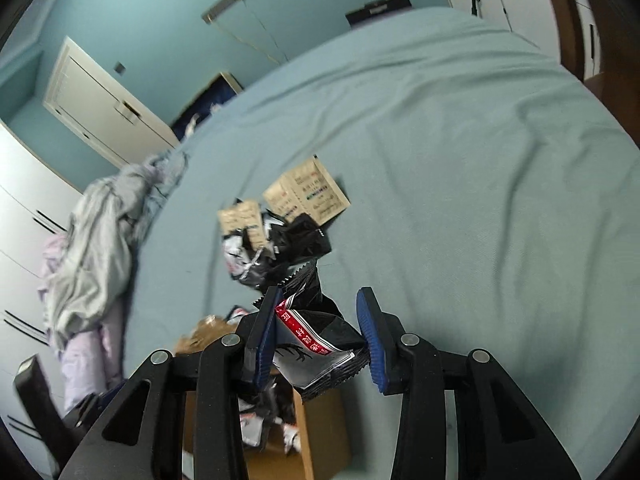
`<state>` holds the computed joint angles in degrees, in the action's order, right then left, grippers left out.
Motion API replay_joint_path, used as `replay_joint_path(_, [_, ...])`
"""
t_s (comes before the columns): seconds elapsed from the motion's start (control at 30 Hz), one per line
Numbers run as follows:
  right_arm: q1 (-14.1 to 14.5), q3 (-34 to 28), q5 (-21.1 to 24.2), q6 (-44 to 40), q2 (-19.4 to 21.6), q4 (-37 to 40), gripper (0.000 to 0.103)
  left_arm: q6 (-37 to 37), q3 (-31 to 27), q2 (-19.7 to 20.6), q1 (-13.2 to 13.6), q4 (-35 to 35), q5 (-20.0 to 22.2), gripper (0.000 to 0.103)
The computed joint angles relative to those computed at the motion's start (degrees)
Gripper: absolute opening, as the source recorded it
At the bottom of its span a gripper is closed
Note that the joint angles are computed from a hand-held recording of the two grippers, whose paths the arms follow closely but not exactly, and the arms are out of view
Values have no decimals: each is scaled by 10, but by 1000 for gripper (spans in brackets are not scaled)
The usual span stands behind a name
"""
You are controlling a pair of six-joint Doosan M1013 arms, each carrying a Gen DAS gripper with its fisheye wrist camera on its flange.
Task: Organize snacks
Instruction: 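Grasp a glossy black packet with the left tool while the right tool holds its packet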
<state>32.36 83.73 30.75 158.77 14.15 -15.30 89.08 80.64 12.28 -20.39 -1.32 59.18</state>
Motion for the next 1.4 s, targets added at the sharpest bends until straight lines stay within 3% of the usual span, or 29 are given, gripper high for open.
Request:
replay_joint_path(0.13, [16,49,-28,93,-34,-79,37,-5,-3,-4,-7,7,-13,87])
replay_joint_path(0.23, [27,65,-21,128,-46,-110,37,-6,-9,-2,-12,26,-13,88])
replay_joint_path(0.5, [25,53,-2,99,-41,-66,37,-24,-50,32,-5,7,34,90])
replay_joint_path(0.7, [12,37,10,51,-26,-9,37,-31,-96,70,-11,25,65,93])
replay_joint_path(0.93, [-6,15,0,-33,-8,69,37,-41,-197,144,-13,29,159,93])
replay_joint_path(1.07, [-19,-2,4,-123,6,135,37,-73,-241,175,-11,22,184,93])
replay_joint_path(1.23, [-29,-5,-4,-170,14,181,37,-83,-295,217,-15,25,218,93])
replay_joint_path(1.4, [-31,-21,24,-189,27,187,37,-83,-340,258,-21,27,254,93])
